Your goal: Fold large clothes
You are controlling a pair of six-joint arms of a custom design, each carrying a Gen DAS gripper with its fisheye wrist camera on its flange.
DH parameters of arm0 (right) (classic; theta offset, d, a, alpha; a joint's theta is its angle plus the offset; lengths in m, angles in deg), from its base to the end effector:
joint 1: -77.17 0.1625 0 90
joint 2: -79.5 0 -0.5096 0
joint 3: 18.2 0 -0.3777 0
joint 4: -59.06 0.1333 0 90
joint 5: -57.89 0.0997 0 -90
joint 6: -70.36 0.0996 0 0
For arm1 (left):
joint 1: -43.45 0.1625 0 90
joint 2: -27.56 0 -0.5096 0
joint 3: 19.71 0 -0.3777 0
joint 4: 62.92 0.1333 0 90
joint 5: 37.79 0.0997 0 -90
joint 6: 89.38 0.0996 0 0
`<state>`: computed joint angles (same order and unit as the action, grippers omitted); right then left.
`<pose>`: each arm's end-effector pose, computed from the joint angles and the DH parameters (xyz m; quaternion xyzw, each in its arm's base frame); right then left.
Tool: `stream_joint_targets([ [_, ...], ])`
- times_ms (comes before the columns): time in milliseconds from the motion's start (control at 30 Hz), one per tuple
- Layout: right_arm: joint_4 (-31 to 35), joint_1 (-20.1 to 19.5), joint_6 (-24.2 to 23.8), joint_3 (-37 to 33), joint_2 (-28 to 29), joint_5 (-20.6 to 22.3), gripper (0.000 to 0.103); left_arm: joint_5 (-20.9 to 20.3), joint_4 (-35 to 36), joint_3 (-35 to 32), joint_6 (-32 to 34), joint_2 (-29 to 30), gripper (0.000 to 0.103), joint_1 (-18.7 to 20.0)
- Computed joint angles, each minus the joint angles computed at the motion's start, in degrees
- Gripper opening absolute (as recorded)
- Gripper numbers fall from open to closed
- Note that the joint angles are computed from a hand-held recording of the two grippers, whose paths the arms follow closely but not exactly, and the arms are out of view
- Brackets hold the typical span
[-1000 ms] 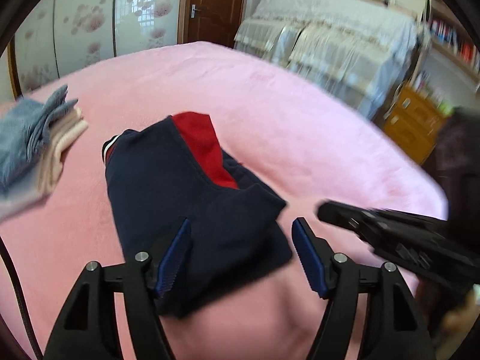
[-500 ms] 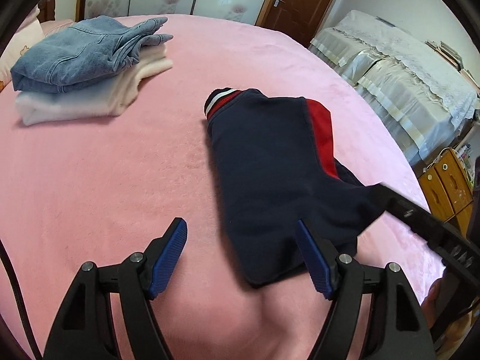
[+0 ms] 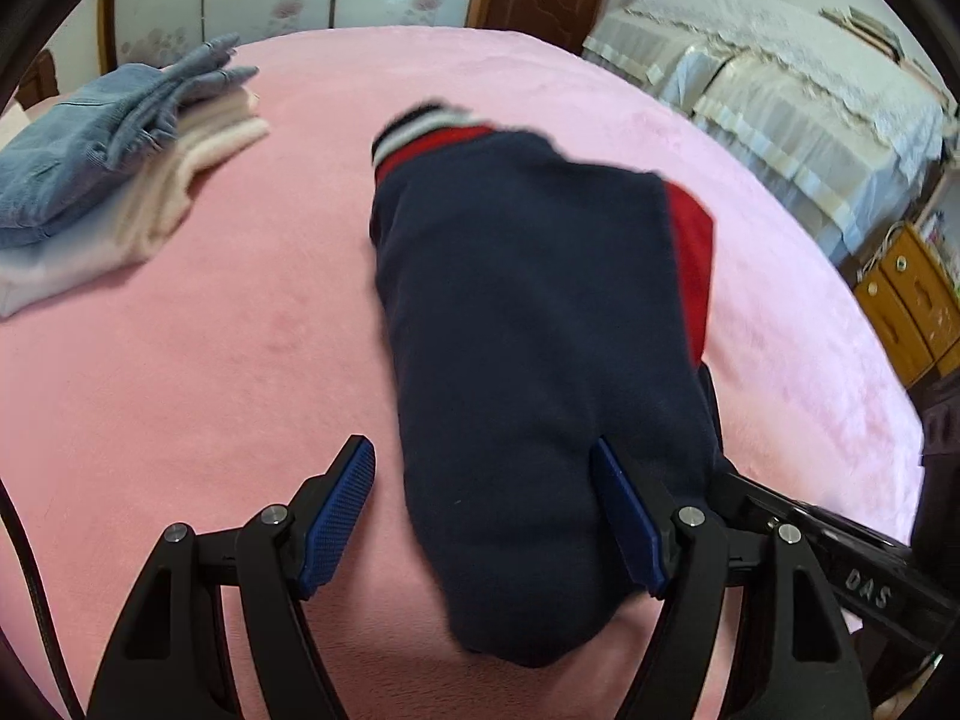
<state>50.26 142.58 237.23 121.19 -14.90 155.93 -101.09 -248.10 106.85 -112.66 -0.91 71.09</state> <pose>0.0050 -0.2759 0.2649 -0.1204 -0.8820 0.4070 0.2051 -0.3514 -0.3850 -0.0624 0.3308 0.9147 -0.1388 0.1861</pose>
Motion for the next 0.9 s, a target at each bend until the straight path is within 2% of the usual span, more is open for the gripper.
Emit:
stream_joint_targets([
  [67,-0.9,-6.7,-0.1,1.6,-0.2,-7.0,0.01,0.4,-1.1,0.3,0.3,0.5,0.073,0.0],
  [167,-0.5,-9.8,-1.1,1.8,-0.3,-10.6,0.014,0.4,-0.2,0.2,0.4,-0.2,0.073,0.1],
  [233,2.0,-8.6,-0.8,0.8,-1.1,-9.6,0.023,1.0,1.4,0.2,0.8,-1.4,0.073,-0.5],
  [300,4.4,-4.8,0.2,-0.6,-2.5,-6.0,0.03,1.7,2.1,0.4,1.4,-2.5,0.073,-1.3],
  [467,6.0,2.6,0.1,-4.2,-5.2,-2.6,0.032,3.6,-0.2,-0.2,3.3,-4.4,0.073,-1.4],
  [567,6.9,5.7,0.1,-8.3,-2.6,-0.8,0.032,5.1,1.2,-2.4,3.0,-4.4,0.073,-0.1],
  [667,6.9,7.8,0.1,-12.4,1.9,1.5,0.032,4.2,2.3,-5.1,2.5,-3.9,0.073,2.1],
  [800,7.7,8.4,0.1,-16.3,6.8,4.2,0.032,3.6,3.5,-8.6,2.7,-2.3,0.073,4.0],
  [833,7.2,8.0,-0.5,-16.4,7.2,3.5,0.026,3.9,3.5,-9.4,3.1,-1.7,0.073,4.2],
  [867,6.7,7.6,-0.9,-16.5,7.4,3.0,0.004,4.1,3.8,-10.3,3.4,-1.0,0.072,4.4],
  [900,6.4,7.2,-0.6,-16.5,7.5,3.2,0.004,4.2,4.7,-11.2,3.4,-0.4,0.07,4.7],
])
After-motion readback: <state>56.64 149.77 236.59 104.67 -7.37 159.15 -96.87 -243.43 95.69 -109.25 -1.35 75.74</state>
